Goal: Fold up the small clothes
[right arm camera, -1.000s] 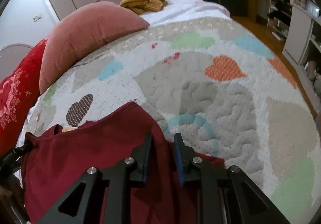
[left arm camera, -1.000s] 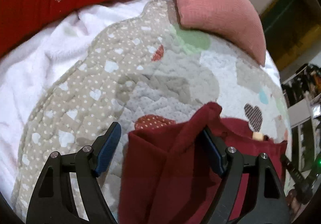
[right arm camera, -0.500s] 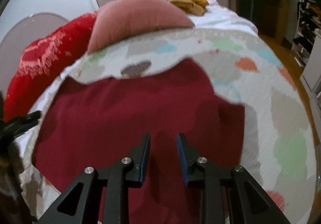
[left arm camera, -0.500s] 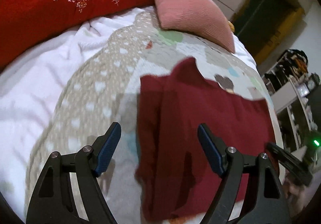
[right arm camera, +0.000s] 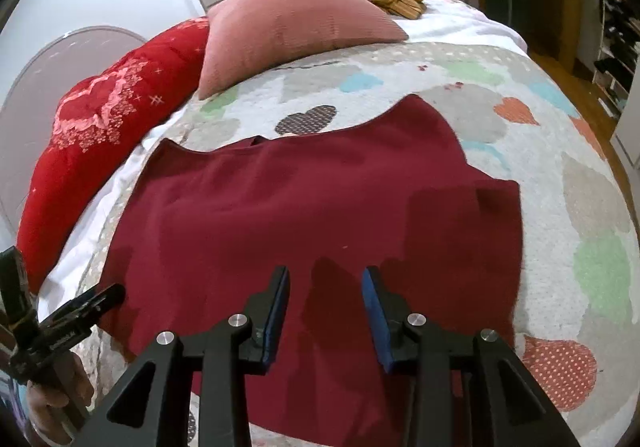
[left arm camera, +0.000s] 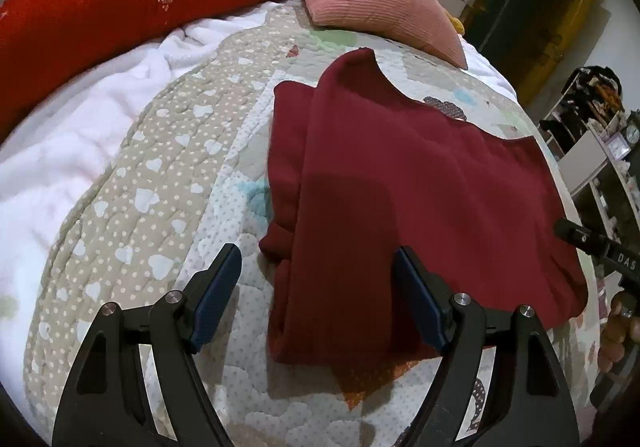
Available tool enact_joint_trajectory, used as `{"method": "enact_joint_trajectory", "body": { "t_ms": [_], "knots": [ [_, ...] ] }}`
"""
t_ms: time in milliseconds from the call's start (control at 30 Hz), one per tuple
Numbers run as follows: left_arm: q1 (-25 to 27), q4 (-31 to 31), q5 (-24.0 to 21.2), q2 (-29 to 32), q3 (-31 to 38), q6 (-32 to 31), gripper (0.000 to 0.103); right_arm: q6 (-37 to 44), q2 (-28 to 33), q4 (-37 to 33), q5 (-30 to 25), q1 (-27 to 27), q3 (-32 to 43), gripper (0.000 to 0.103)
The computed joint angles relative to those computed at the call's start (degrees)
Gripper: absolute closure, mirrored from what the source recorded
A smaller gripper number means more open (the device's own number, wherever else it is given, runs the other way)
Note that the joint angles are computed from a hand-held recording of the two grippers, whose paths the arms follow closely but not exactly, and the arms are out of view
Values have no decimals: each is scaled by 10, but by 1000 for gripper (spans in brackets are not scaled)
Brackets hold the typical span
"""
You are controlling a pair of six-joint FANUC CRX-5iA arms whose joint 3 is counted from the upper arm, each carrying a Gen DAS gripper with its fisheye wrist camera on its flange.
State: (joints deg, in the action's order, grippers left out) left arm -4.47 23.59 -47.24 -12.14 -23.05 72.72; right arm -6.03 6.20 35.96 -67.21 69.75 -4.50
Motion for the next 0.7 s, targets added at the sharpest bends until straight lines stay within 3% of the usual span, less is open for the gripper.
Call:
{"method": "enact_joint_trajectory", "body": {
  "t_ms": [333, 400, 433, 633, 700],
  "knots": [
    [-17, -37, 23, 6, 14, 12, 24, -6, 13, 1, 33, -7, -2, 66],
    [-19, -34, 27, 10, 12, 11, 24, 1, 19, 2, 36, -10, 0, 62],
    [-19, -29, 28, 13, 10, 8, 24, 10, 26, -1, 32, -12, 6, 57],
    [-5, 34, 32, 20, -16, -22, 24, 93, 69, -46, -12, -26, 72, 56],
    [-1, 55, 37, 20, -26, -31, 23, 75, 61, -28, 8, -24, 64, 56]
  ]
}}
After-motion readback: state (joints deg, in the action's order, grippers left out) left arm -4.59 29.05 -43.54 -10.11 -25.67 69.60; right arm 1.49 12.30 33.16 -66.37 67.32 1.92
